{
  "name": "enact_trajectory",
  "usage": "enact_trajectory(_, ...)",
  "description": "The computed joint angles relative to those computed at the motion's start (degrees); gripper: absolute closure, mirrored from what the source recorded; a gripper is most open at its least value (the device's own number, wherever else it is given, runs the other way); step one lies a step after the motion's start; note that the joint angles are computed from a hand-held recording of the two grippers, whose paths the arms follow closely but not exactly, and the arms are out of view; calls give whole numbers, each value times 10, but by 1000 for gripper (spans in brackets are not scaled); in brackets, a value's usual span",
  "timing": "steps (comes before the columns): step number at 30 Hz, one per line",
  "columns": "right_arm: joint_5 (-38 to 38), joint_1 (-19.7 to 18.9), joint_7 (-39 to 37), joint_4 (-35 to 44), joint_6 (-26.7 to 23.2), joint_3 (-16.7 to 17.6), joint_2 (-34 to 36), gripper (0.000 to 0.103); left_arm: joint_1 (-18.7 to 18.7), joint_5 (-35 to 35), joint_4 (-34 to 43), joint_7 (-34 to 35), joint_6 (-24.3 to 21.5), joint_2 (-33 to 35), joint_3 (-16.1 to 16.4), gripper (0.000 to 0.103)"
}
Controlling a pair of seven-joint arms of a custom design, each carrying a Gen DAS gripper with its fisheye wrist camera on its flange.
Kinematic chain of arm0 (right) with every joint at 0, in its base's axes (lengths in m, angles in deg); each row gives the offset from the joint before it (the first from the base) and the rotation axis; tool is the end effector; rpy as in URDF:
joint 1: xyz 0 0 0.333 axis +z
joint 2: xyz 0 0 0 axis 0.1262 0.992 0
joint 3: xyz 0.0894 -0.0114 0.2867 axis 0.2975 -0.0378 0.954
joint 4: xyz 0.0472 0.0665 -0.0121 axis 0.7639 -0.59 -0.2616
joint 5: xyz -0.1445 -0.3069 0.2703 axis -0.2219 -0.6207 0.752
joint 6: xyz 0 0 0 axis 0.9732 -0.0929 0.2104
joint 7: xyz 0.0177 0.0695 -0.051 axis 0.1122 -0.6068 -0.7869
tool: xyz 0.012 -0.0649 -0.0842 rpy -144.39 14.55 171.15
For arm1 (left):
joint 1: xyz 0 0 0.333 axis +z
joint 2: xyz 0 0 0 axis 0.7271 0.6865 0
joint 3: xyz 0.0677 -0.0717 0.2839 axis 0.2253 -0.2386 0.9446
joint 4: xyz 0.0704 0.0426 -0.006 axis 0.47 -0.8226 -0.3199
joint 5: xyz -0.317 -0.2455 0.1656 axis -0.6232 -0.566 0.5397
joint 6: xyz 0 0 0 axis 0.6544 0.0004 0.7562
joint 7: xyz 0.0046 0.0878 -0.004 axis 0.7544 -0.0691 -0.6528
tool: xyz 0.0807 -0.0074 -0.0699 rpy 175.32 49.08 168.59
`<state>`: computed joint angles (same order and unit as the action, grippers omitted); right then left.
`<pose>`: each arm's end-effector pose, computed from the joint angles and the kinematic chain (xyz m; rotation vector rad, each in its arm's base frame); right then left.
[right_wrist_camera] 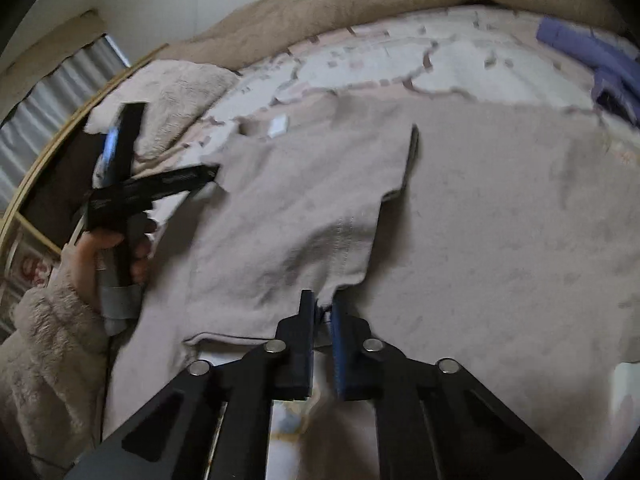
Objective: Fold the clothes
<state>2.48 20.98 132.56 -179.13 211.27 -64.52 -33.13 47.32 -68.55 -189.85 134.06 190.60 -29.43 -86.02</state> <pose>0.5278 0.1007 0.4641 -2.0573 1.2834 0.0411 0.5618 -0.0919 0.4568 -2.1257 1.5852 -0.5791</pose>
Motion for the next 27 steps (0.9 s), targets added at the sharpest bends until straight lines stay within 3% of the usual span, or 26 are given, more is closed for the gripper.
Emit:
enact_trajectory(3,0,-2,-9,-27,15,-6,-38,95,0,2,2,-4,-2,1,-1,55)
enact_trajectory(7,-52,-7,27,-33,31,4,-27,94,0,13,13,-20,-24,3,-5,55)
enact_trajectory(9,-41,-5,44,-28,19,-4,-14,90,-5,-5,14,-12,-32,-3,0,55)
enact_trajectory(10,-22,-4,46,-28,16,-10,-14,79,-9,-19,9,-3,-28,-10,3,55)
enact_trajectory(11,-2,-6,49,-29,7,-19,-20,42,-12,-24,3,4,-21,-20,3,55)
enact_trajectory(13,43,-15,56,-32,-10,-40,-35,2,-16,-27,-7,16,-7,-40,-1,55)
enact_trajectory(19,165,-76,110,-20,-70,-108,-43,2,-72,-118,-31,130,37,-85,4,55)
enact_trajectory(21,180,-106,144,-16,-64,-111,-33,3,-95,-151,-35,161,39,-90,1,55)
enact_trajectory(27,226,-160,212,7,-60,-113,34,23,-148,-219,-35,222,30,-75,-16,55)
